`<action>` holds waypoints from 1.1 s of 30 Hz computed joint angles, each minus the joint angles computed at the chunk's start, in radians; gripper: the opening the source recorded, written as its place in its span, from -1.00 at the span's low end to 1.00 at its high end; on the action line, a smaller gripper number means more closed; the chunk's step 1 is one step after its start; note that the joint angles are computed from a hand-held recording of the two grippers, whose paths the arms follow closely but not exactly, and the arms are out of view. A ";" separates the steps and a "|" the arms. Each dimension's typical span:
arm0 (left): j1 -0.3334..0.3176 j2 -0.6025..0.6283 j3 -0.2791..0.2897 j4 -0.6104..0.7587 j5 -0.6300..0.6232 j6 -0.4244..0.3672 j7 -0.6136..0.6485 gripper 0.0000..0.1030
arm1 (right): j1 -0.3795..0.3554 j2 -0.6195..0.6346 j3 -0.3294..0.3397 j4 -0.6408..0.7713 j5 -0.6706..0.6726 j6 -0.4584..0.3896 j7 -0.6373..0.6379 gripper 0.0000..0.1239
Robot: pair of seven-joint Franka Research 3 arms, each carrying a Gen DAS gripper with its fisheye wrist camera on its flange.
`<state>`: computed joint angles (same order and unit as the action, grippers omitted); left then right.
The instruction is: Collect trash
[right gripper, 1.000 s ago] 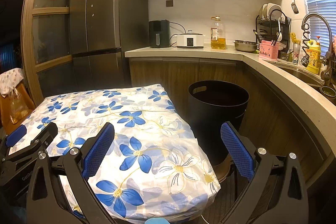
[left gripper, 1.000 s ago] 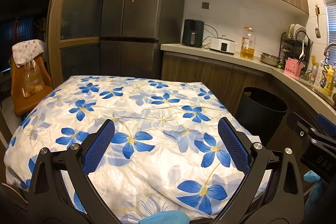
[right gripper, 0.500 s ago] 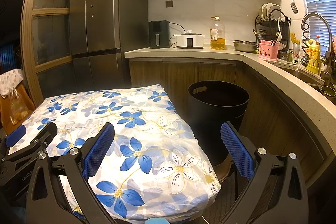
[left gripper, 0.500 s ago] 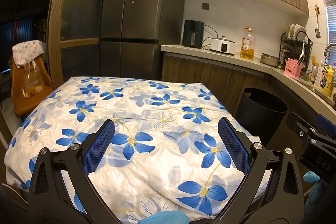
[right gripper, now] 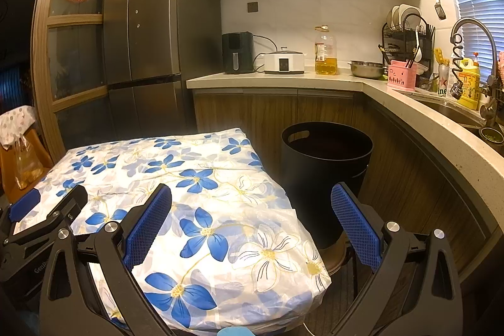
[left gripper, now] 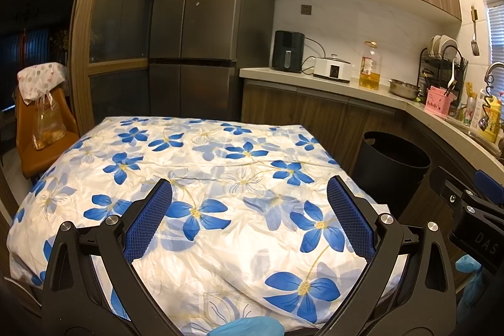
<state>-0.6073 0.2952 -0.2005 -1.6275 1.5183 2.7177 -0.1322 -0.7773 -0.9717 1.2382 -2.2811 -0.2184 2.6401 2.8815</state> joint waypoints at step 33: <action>-0.013 0.012 0.006 0.022 0.001 0.004 0.023 0.88 | 0.001 -0.007 -0.008 0.001 -0.006 -0.003 0.013 0.57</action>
<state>-0.6203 0.3070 -0.1946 -1.6058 1.5196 2.7221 -0.1090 -0.7761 -0.9791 1.2300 -2.2799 -0.2243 2.6373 2.8949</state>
